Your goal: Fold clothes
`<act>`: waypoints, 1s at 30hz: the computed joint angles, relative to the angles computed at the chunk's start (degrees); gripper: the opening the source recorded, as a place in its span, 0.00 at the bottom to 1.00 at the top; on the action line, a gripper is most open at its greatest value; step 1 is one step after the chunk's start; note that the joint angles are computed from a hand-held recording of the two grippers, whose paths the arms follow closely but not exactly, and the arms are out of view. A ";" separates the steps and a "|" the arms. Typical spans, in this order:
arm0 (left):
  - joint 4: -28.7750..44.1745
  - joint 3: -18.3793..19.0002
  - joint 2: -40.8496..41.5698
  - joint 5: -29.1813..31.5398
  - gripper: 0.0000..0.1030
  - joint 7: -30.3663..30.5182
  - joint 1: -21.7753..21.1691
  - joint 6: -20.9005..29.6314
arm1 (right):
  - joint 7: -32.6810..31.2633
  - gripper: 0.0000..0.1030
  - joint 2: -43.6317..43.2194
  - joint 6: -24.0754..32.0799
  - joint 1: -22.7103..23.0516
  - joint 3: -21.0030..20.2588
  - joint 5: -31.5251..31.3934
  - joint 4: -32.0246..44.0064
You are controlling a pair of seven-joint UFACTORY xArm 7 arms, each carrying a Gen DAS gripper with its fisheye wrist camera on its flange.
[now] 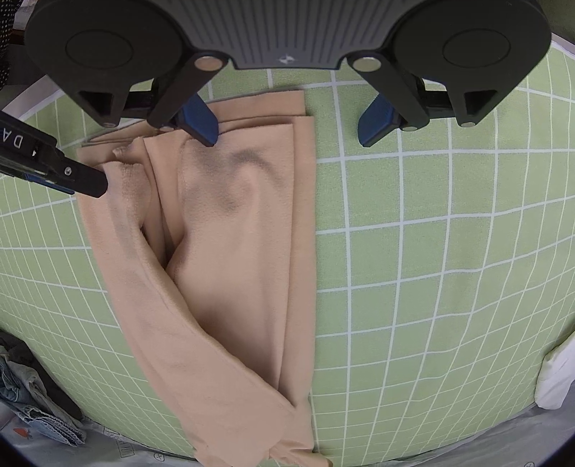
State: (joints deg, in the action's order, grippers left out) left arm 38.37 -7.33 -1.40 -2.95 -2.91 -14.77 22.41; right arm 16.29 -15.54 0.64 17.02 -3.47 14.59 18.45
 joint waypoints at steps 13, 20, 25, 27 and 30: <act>-0.33 0.19 -1.96 -15.00 0.14 7.90 -2.83 -2.10 | -1.38 0.06 -2.11 -1.00 -3.25 3.89 -3.68 -0.37; 5.03 1.24 -2.12 -16.98 0.14 10.13 -1.79 -1.69 | 1.43 0.06 -1.81 -4.83 -7.67 6.79 -8.18 1.57; 8.62 1.11 -1.30 -17.87 0.13 10.78 -1.22 -4.04 | 2.24 0.06 0.27 -7.67 -8.92 7.02 -10.08 4.08; 10.14 0.89 -0.48 -16.25 0.12 9.25 -0.79 -4.33 | 2.36 0.06 1.45 -8.72 -10.53 8.27 -10.81 5.35; 11.33 1.06 -0.36 -17.09 0.12 10.03 -0.22 -4.28 | 2.24 0.06 3.30 -10.10 -12.80 10.01 -11.58 7.37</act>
